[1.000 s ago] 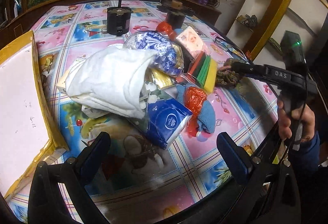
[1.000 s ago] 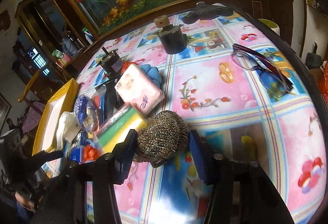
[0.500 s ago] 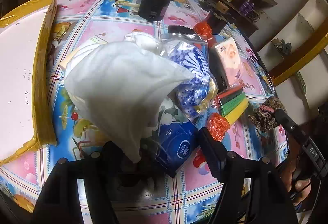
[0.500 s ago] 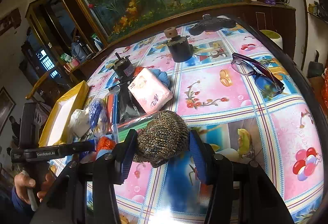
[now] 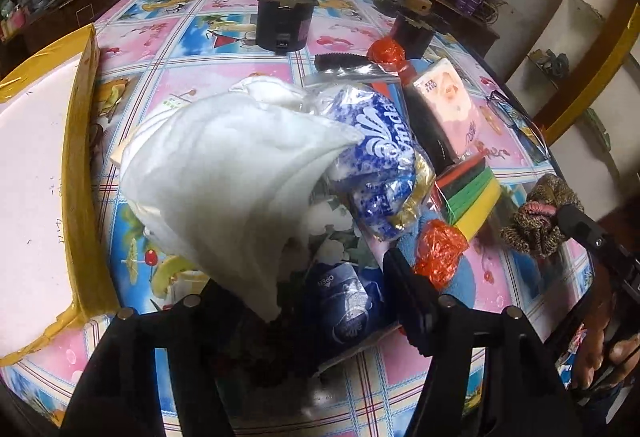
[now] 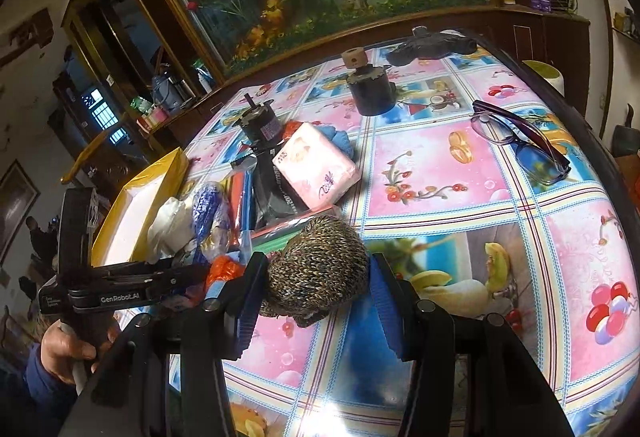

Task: Organize soft objects
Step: 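Grasp the brown knitted ball with the right tool while the left tool grasps the blue tissue pack, then carry the knitted ball and tissue pack with both tools over the yellow-rimmed tray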

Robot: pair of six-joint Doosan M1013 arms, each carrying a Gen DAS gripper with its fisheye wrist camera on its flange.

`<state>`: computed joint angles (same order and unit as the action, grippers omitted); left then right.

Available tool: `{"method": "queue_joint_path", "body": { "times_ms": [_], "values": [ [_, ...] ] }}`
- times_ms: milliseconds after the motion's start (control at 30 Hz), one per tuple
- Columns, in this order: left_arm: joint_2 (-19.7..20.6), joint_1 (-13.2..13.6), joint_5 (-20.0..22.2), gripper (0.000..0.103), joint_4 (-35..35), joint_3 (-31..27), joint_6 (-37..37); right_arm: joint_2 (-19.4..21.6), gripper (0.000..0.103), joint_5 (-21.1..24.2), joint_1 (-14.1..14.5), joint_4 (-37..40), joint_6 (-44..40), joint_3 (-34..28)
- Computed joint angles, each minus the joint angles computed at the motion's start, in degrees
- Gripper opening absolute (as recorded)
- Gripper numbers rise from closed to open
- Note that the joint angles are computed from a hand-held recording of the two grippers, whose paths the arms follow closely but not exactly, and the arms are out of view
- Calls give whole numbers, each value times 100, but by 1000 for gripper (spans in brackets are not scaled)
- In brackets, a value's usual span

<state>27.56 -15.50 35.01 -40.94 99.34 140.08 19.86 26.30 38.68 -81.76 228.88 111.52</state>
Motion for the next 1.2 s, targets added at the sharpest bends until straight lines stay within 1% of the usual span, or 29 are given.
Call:
{"method": "queue_joint_path", "body": {
  "times_ms": [100, 200, 233, 300, 333, 467, 533, 600, 733, 933, 1200],
  "values": [
    [-39, 73, -27, 66, -193, 91, 313, 28, 56, -64, 15, -13, -63, -46],
    [-32, 158, 171, 66, -420, 93, 556, 69, 56, -145, 22, -73, -78, -95],
    [-14, 198, 353, 66, -528, 70, 676, 84, 56, -159, 26, -50, -129, -122],
    [101, 345, 1148, 66, -923, -64, 966, 98, 56, -187, 35, -81, -151, -149],
    [124, 379, 1393, 66, -1030, -92, 1065, 101, 56, -193, 39, -114, -140, -158],
    [53, 447, 1739, 66, -1501, -38, 1594, 93, 56, -99, 69, -65, -208, -192],
    [-18, 493, 1843, 66, -1732, 17, 1903, 83, 56, -60, 78, -13, -279, -209],
    [-121, 542, 1759, 66, -1985, 95, 2194, 79, 56, -26, 85, 54, -385, -236],
    [-317, 629, 1196, 66, -2296, 216, 2536, 97, 56, -64, 78, 152, -550, -306],
    [-330, 909, 1001, 66, -2574, 124, 2492, 158, 56, -155, 68, 369, -1013, -508],
    [-345, 1242, 690, 66, -2996, 55, 2605, 316, 56, -306, 50, 1008, -2203, -1026]
  ]
}}
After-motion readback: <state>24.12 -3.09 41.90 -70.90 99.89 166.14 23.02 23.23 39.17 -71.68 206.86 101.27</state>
